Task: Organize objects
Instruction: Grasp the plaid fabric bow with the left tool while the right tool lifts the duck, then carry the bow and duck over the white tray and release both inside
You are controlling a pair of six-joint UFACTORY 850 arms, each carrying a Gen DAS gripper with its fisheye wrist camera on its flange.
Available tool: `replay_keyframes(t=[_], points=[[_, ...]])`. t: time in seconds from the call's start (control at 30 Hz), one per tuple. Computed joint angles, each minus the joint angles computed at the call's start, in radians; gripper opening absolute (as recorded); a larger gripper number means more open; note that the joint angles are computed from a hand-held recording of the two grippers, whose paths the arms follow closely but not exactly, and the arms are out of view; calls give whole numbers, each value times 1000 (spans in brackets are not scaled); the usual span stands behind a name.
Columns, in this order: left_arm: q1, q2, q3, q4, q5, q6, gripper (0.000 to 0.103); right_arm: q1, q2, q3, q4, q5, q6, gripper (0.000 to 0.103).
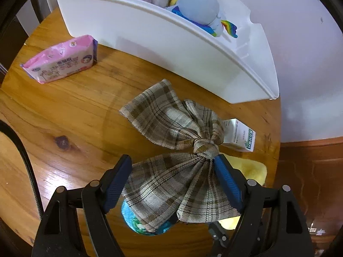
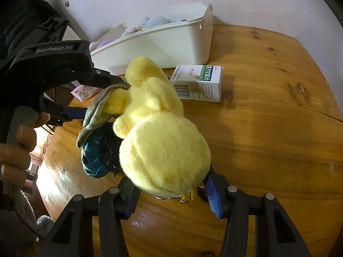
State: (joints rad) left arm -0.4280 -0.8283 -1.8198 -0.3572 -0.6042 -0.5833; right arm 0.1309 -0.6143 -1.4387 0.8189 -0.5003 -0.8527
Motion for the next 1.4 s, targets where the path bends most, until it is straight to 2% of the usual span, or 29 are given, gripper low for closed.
replay_keyframes(t=[0.13, 0.3, 0.6, 0.67, 0.7, 0.73, 0.77, 0.83, 0.9, 1.0, 1.2, 1.4], points=[[-3, 12, 0, 48, 5, -34, 82, 7, 3, 4, -15, 18, -1, 54], [-3, 15, -4, -13, 37, 38, 83, 7, 1, 2, -17, 22, -7, 54], [-14, -155, -247, 90, -123, -37, 83, 18, 3, 6, -33, 45, 0, 54], [-16, -152, -240, 96, -147, -49, 81, 20, 1, 6, -29, 53, -8, 54], [-13, -152, -235, 83, -144, -51, 78, 21, 3, 9, -24, 57, -13, 53], [-11, -141, -211, 65, -129, -43, 64, 21, 4, 11, -18, 61, -19, 53], [-8, -136, -199, 51, -118, -38, 57, 22, 6, 14, -14, 68, -25, 52], [-4, -130, -185, 34, -98, -14, 37, 24, 9, 20, -1, 80, -36, 50], [0, -121, -167, 31, -88, -11, 31, 24, 13, 25, 19, 85, -52, 47], [0, -78, -107, 75, -50, -51, 28, 24, 27, 40, 75, 104, -103, 47], [-7, 45, 34, 207, 42, -167, 27, 20, 83, 81, 238, 130, -258, 46], [-26, 161, 105, 384, 89, -282, 27, 15, 108, 57, 262, 120, -255, 46]])
